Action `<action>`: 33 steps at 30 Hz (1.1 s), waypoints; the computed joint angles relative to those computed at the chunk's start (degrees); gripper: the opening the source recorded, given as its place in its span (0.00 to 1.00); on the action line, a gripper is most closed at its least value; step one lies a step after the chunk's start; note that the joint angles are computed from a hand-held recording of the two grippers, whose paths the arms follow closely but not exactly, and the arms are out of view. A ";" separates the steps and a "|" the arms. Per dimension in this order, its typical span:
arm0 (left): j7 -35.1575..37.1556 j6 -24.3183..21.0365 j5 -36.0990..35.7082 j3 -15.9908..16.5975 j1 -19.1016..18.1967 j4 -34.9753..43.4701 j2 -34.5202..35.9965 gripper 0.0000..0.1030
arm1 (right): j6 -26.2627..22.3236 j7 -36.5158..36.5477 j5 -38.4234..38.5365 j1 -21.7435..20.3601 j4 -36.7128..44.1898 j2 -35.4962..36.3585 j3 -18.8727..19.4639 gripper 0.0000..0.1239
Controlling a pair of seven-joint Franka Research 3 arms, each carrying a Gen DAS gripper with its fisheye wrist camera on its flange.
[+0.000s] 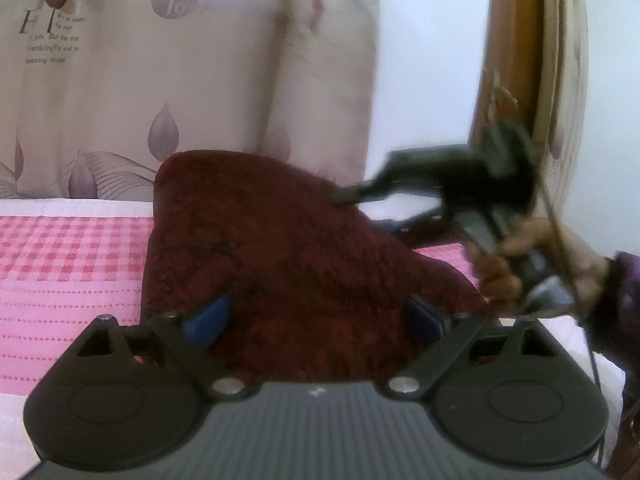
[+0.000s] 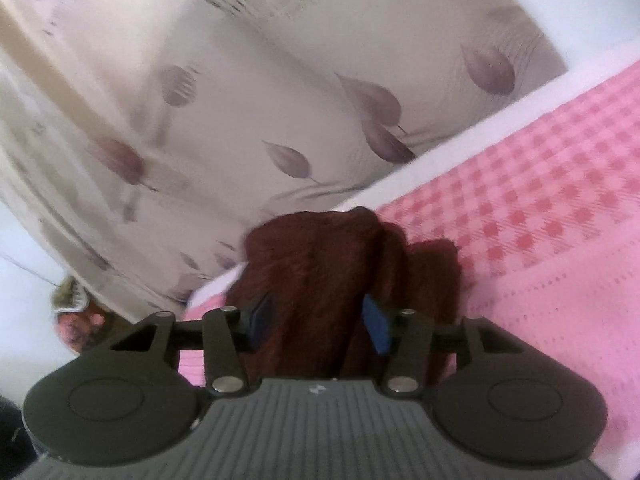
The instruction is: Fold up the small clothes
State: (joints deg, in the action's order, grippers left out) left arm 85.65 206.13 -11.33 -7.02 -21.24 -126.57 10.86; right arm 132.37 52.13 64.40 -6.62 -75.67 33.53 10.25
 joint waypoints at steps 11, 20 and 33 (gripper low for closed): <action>-12.57 1.85 15.70 -3.08 6.63 -1.16 0.02 0.92 | 13.12 -18.86 13.33 0.24 -14.23 -8.97 0.16 0.12; -16.54 0.38 19.94 -3.57 8.25 -4.64 -2.62 0.92 | 16.12 -15.28 13.53 2.34 -9.90 -2.90 -0.76 0.10; -6.99 1.60 6.44 -4.04 5.23 -11.94 -8.70 0.92 | 17.11 -15.15 9.88 1.11 -7.69 -1.09 1.72 0.23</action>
State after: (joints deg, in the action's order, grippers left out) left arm 78.66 207.74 -4.89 -11.06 -16.01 -138.51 2.16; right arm 149.49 36.98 74.28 -5.51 -83.36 32.44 11.97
